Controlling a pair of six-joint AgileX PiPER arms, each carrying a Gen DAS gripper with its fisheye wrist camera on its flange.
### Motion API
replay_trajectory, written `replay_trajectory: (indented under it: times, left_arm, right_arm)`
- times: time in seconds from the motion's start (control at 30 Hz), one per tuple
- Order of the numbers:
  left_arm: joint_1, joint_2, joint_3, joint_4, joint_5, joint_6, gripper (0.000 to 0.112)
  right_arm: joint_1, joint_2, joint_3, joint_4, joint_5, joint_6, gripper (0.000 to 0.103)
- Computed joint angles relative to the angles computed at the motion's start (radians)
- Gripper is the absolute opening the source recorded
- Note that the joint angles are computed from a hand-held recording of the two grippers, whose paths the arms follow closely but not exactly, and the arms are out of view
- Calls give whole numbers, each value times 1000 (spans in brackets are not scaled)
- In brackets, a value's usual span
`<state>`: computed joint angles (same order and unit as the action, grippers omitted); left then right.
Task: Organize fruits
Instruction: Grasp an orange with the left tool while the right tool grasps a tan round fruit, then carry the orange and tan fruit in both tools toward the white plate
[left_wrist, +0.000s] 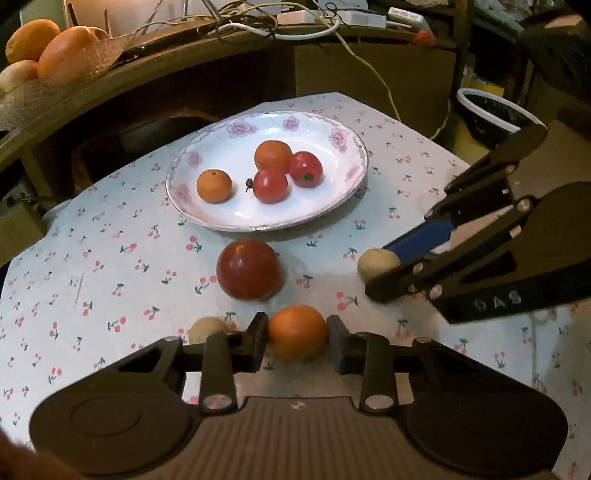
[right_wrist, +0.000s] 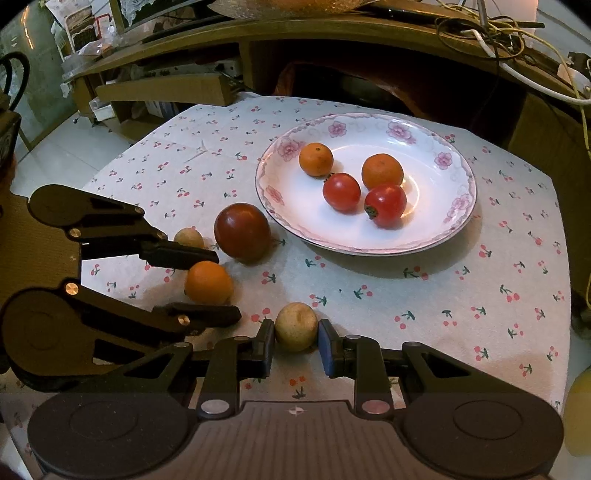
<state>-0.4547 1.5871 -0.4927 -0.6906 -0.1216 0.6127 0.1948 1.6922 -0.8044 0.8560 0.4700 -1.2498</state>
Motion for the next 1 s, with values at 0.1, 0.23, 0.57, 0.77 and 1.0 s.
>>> replay_trajectory:
  times: [0.1, 0.23, 0.57, 0.77, 1.0]
  left_arm:
    - [-12, -30, 16, -80, 12, 81, 39]
    - [-31, -37, 34, -137, 2, 158, 40]
    - [-34, -78, 60, -304, 20, 350, 54]
    - [-49, -89, 70, -331, 9, 378, 51]
    - [-55, -92, 58, -558, 22, 602, 38]
  right_arm:
    - [-8, -3, -2, -18, 14, 12, 26]
    - [0, -12, 11, -18, 4, -8, 26]
    - [5, -10, 17, 8, -13, -44, 30]
    - [0, -13, 24, 28, -8, -69, 33]
    - [13, -18, 24, -5, -22, -32, 30]
